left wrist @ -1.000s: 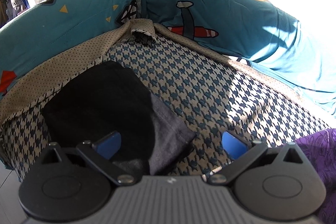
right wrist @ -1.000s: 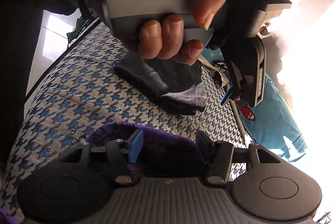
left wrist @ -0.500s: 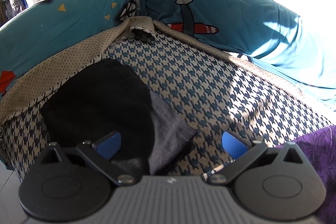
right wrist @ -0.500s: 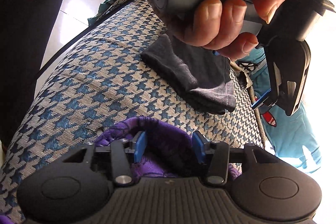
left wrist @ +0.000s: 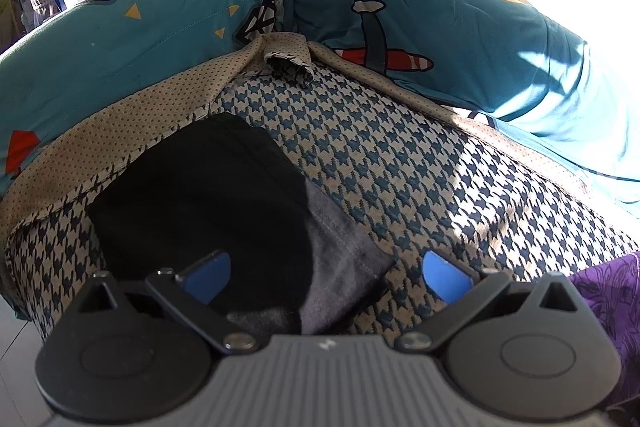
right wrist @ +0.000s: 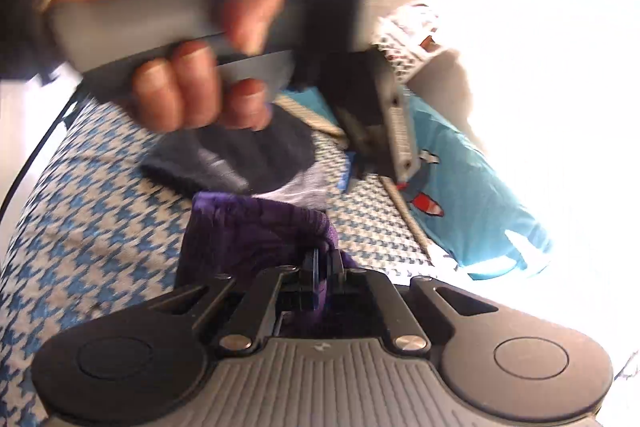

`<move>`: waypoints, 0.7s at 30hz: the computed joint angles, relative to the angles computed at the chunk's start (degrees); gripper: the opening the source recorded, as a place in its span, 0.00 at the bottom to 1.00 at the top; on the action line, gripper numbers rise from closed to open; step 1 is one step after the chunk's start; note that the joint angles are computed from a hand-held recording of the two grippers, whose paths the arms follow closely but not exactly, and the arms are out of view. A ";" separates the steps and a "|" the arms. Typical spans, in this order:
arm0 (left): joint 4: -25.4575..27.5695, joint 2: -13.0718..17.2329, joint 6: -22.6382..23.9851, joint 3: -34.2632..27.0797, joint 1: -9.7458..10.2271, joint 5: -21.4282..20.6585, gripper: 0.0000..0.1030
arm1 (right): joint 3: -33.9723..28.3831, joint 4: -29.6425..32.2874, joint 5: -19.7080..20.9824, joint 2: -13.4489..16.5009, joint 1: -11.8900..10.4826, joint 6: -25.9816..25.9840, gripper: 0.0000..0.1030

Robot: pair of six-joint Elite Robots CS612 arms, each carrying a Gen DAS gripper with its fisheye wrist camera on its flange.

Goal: Fold clothes

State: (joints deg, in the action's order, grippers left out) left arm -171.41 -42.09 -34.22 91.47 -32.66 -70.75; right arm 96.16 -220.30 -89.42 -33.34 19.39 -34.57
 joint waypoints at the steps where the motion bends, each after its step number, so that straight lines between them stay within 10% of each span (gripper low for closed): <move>1: 0.11 0.02 -0.07 -0.05 0.04 -0.26 1.00 | -0.15 -1.98 -1.69 -0.01 -0.26 5.05 0.02; 7: 0.15 0.18 0.85 -0.30 -0.20 -1.71 1.00 | 2.26 -3.47 -13.64 -2.55 -3.21 40.22 0.02; 11: 0.58 0.45 1.86 -0.63 -0.78 -3.54 1.00 | 5.29 4.48 -21.93 -5.04 -3.59 48.67 0.03; 21: 5.72 2.49 9.22 -3.04 -3.92 -8.91 1.00 | 13.13 16.68 -13.76 -9.32 -7.66 77.84 0.06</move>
